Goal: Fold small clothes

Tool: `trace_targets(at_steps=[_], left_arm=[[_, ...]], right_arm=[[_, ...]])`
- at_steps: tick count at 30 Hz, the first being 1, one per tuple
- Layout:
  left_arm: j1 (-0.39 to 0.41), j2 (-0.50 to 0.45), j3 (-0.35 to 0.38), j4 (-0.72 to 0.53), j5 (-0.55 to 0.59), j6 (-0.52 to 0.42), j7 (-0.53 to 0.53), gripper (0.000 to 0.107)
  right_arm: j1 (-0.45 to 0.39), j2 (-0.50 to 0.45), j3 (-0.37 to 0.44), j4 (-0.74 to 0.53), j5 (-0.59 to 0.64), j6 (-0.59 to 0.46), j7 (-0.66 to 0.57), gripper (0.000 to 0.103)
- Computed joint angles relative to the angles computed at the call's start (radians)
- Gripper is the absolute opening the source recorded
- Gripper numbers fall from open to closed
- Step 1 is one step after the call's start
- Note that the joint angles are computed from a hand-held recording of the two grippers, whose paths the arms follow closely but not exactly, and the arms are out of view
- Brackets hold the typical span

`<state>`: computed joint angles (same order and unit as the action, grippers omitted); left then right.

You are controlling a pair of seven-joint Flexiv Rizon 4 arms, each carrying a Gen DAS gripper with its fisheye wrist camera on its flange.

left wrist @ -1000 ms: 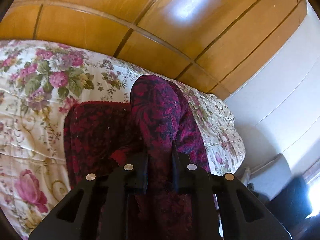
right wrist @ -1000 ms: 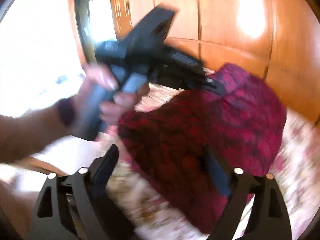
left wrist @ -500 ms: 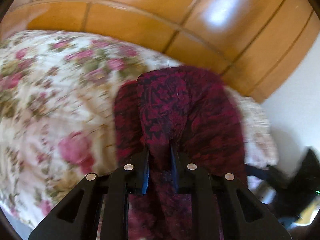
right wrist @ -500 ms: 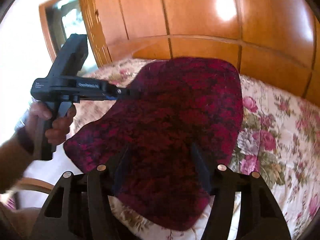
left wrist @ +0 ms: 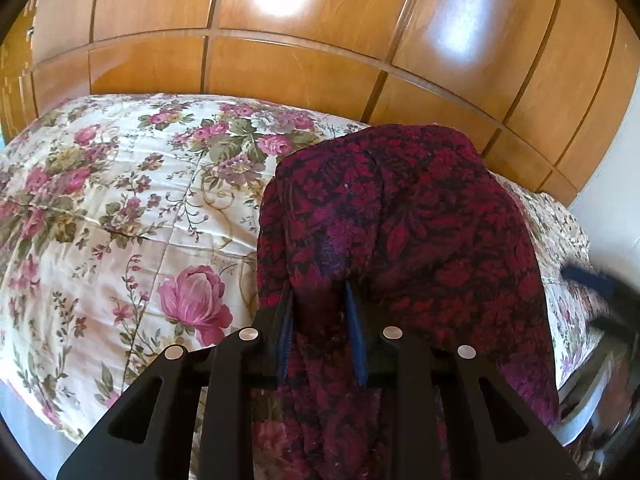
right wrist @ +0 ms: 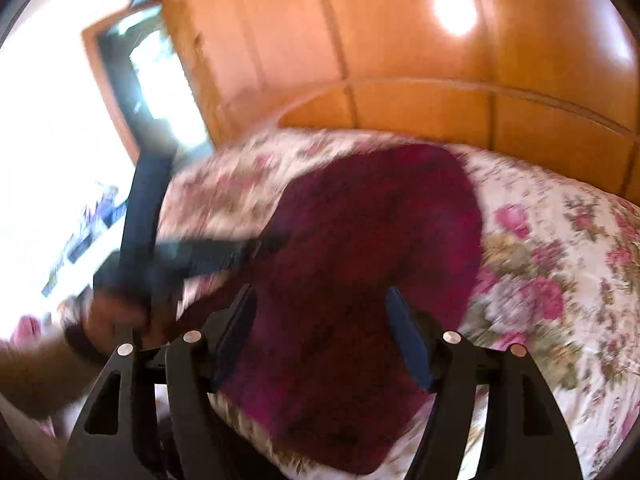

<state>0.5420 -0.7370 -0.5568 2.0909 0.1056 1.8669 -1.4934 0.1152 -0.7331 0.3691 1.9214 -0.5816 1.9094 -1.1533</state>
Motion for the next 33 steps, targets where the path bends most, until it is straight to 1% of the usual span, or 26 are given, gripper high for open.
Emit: trace_targets(at_steps=[2, 3, 4, 6, 7, 8, 10, 12, 13, 15, 20, 22, 25, 28, 31, 33], left_arm=[[-0.019, 0.009, 0.019, 0.005, -0.005, 0.015, -0.007, 0.024], [-0.029, 0.013, 0.03, 0.007, -0.005, 0.021, -0.011, 0.024], [-0.043, 0.018, 0.045, 0.007, -0.007, 0.026, -0.015, 0.024], [-0.061, 0.025, 0.065, 0.006, -0.006, 0.031, -0.02, 0.024], [-0.072, 0.029, 0.077, 0.007, -0.007, 0.035, -0.023, 0.024], [-0.079, 0.031, 0.085, 0.006, -0.008, 0.038, -0.027, 0.024], [-0.09, 0.033, 0.096, 0.005, -0.006, 0.042, -0.033, 0.024], [-0.101, 0.036, 0.108, 0.007, -0.003, 0.048, -0.038, 0.024], [-0.106, 0.037, 0.114, 0.006, -0.002, 0.051, -0.04, 0.024], [-0.116, 0.037, 0.125, 0.005, -0.001, 0.054, -0.046, 0.024], [-0.131, 0.035, 0.142, 0.0, -0.001, 0.058, -0.058, 0.024], [-0.141, 0.036, 0.153, -0.002, -0.004, 0.057, -0.062, 0.024], [-0.189, 0.041, 0.2, -0.007, -0.022, 0.065, -0.065, 0.024], [-0.209, 0.045, 0.219, -0.007, -0.032, 0.07, -0.073, 0.024], [-0.226, 0.057, 0.236, 0.001, -0.038, 0.071, -0.08, 0.024], [-0.25, 0.069, 0.26, 0.008, -0.046, 0.077, -0.082, 0.024]], right_arm=[[0.044, 0.005, -0.046, -0.047, 0.035, -0.042, 0.014, 0.067], [0.068, 0.0, -0.069, -0.088, 0.05, -0.083, 0.02, 0.066], [0.071, -0.01, -0.063, -0.12, 0.058, -0.118, 0.019, 0.066], [0.054, -0.04, -0.024, -0.193, 0.065, -0.202, 0.006, 0.063], [0.066, -0.054, -0.028, -0.231, 0.071, -0.238, -0.002, 0.063], [0.094, -0.056, -0.054, -0.251, 0.082, -0.262, -0.002, 0.063], [0.12, -0.078, -0.066, -0.308, 0.099, -0.342, -0.009, 0.063], [0.128, -0.103, -0.057, -0.354, 0.114, -0.404, -0.036, 0.063], [0.146, -0.109, -0.075, -0.367, 0.119, -0.422, -0.042, 0.063], [0.157, -0.126, -0.076, -0.4, 0.138, -0.466, -0.064, 0.064], [0.177, -0.162, -0.079, -0.457, 0.204, -0.526, -0.105, 0.064], [0.198, -0.179, -0.1, -0.48, 0.223, -0.544, -0.115, 0.064], [0.23, -0.202, -0.135, -0.51, 0.258, -0.566, -0.116, 0.064], [0.246, -0.2, -0.154, -0.509, 0.294, -0.557, -0.137, 0.065], [0.259, -0.19, -0.173, -0.489, 0.321, -0.52, -0.151, 0.065], [0.247, -0.186, -0.157, -0.478, 0.34, -0.491, -0.168, 0.068]])
